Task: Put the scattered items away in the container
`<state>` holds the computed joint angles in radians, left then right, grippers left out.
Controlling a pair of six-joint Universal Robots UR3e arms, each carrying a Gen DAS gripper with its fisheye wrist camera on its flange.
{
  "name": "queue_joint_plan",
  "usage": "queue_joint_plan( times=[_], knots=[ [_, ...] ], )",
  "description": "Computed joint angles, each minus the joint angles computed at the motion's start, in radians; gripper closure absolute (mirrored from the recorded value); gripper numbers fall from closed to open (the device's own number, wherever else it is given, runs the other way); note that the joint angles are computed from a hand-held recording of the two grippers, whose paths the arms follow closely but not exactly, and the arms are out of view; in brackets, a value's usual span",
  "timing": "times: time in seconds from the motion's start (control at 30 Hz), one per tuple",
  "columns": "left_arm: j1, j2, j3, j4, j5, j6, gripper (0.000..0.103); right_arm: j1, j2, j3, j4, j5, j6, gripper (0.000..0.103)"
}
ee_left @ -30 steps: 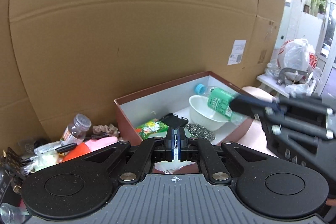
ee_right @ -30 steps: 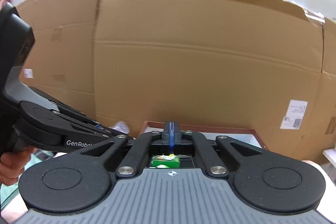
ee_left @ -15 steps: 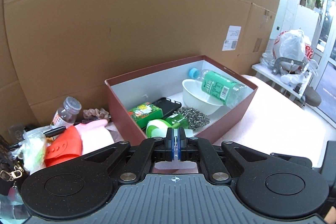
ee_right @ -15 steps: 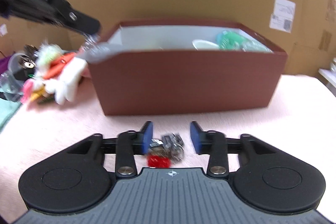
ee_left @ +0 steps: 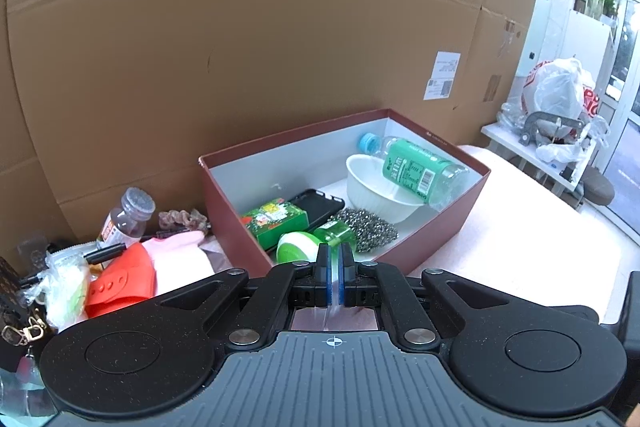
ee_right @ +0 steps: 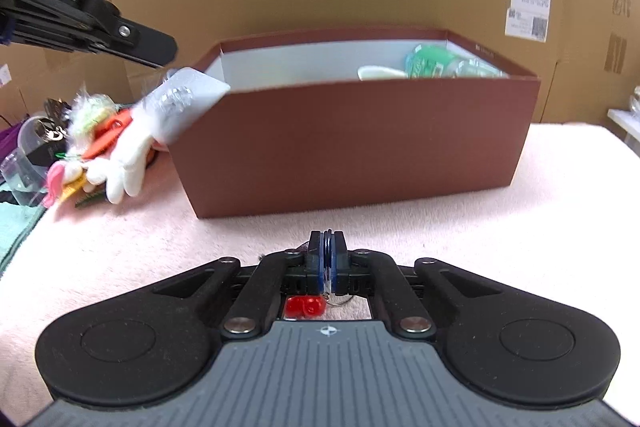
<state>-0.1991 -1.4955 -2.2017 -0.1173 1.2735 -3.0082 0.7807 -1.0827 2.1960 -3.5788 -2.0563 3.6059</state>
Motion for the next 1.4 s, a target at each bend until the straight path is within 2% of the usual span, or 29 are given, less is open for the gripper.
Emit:
queue_joint_plan(
  times=[0.23, 0.3, 0.33, 0.4, 0.5, 0.57, 0.67, 0.8, 1.03, 1.13, 1.17, 1.23, 1.27, 1.4],
  knots=[
    [-0.006, 0.017, 0.003, -0.001, -0.004, 0.005, 0.100, 0.033, -0.058, -0.024, 0.000, -0.056, -0.065, 0.099],
    [0.002, 0.032, -0.029, 0.005, -0.014, 0.021, 0.084, 0.034, -0.072, -0.025, -0.004, -0.063, -0.084, 0.099],
    [0.005, 0.037, -0.051, 0.011, -0.016, 0.032, 0.079, 0.035, -0.072, -0.029, -0.005, -0.068, -0.092, 0.099],
    [0.004, 0.041, -0.106, 0.032, -0.014, 0.061, 0.079, 0.031, -0.071, -0.026, -0.013, -0.064, -0.095, 0.099],
    [0.008, 0.013, -0.180, 0.073, -0.022, 0.080, 0.064, 0.022, -0.058, -0.017, -0.022, -0.046, -0.088, 0.099],
    [0.003, -0.050, -0.211, 0.146, -0.016, 0.061, 0.037, 0.016, -0.048, -0.012, -0.029, -0.031, -0.077, 0.099],
    [-0.030, -0.186, -0.235, 0.331, 0.045, 0.017, 0.026, 0.017, -0.041, -0.012, -0.036, -0.028, -0.075, 0.099],
    [-0.027, -0.296, -0.201, 0.361, 0.011, 0.002, 0.025, 0.021, -0.041, -0.006, -0.044, -0.030, -0.076, 0.099],
    [-0.078, -0.380, -0.167, 0.360, 0.039, 0.021, 0.028, 0.021, -0.035, 0.010, -0.065, -0.020, -0.068, 0.099],
    [-0.105, -0.396, -0.159, 0.383, 0.075, 0.028, 0.046, 0.017, -0.030, 0.016, -0.072, -0.013, -0.064, 0.099],
    [-0.103, -0.391, -0.162, 0.381, 0.071, 0.033, 0.061, 0.017, -0.030, 0.017, -0.074, -0.012, -0.064, 0.099],
    [-0.100, -0.377, -0.165, 0.366, 0.059, 0.043, 0.070, 0.018, -0.031, 0.020, -0.076, -0.010, -0.064, 0.099],
    [-0.096, -0.367, -0.170, 0.359, 0.049, 0.050, 0.087, 0.017, -0.033, 0.020, -0.076, -0.008, -0.064, 0.099],
    [-0.092, -0.338, -0.190, 0.352, 0.030, 0.065, 0.087, 0.017, -0.039, 0.017, -0.069, -0.008, -0.067, 0.099]
  ],
)
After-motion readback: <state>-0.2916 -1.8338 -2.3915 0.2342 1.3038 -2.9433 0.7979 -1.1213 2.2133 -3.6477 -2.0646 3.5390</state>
